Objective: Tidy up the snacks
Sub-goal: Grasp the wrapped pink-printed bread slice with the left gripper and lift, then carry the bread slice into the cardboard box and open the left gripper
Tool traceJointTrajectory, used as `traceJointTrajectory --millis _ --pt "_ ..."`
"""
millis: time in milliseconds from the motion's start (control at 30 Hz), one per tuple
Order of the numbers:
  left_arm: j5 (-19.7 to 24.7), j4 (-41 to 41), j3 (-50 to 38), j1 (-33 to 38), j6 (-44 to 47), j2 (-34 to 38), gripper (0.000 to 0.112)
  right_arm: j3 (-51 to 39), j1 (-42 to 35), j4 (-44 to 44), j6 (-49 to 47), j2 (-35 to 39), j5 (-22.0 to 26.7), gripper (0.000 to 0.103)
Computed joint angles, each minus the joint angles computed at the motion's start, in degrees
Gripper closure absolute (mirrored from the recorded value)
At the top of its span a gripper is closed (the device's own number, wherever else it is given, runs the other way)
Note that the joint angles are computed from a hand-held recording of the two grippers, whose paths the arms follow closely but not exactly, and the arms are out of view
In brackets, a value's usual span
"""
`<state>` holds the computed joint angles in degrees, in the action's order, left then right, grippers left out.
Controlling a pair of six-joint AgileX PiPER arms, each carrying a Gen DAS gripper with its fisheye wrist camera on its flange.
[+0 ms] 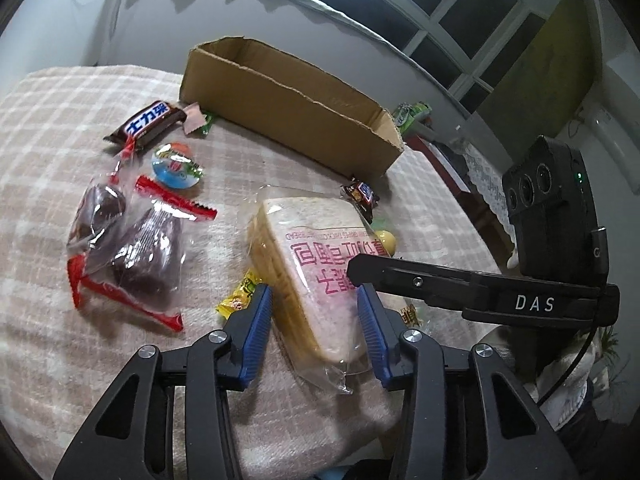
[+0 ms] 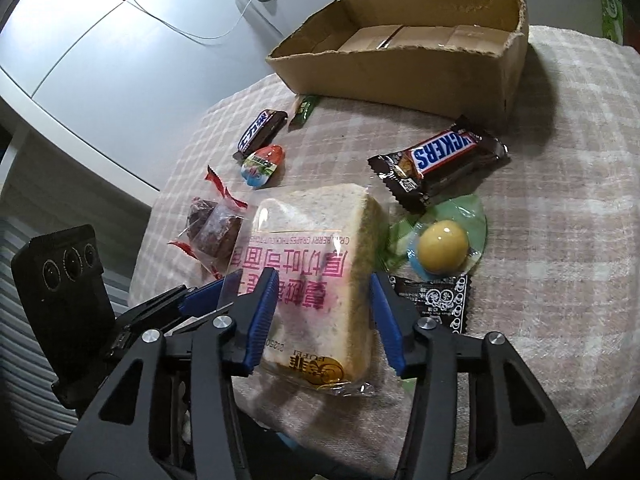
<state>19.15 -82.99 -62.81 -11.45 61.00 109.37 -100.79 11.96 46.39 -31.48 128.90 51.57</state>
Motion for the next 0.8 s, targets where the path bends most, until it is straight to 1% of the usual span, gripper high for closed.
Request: traceJointTrajectory --millis 100,267,467,633,800 --pt "-1.78 2.91 -0.49 -0.97 -2.03 -0.23 0.073 0.89 0.69 -1.38 -0.02 -0.93 -1.58 0.059" --pt "-2.79 0.8 -0.32 -1.41 -0.37 -0.2 0.073 1.02 0.5 -1.44 0.63 -1.16 -1.57 0.06" --pt "-3.88 -3.6 1.84 -1.76 3.73 -2.94 0.073 2.35 0.82 -0.5 -1.08 -3.08 -2.32 0.06" --pt "-3.51 -4.82 2.3 -1.23 5.12 -4.44 0.073 2.47 1.58 -1.27 -0.01 -4.79 -2.98 0.06" --pt "-3.2 -5.16 1.83 -1.31 6.2 -6.29 0.073 4.17 1.62 -1.87 0.56 -8.42 -4.67 0.06"
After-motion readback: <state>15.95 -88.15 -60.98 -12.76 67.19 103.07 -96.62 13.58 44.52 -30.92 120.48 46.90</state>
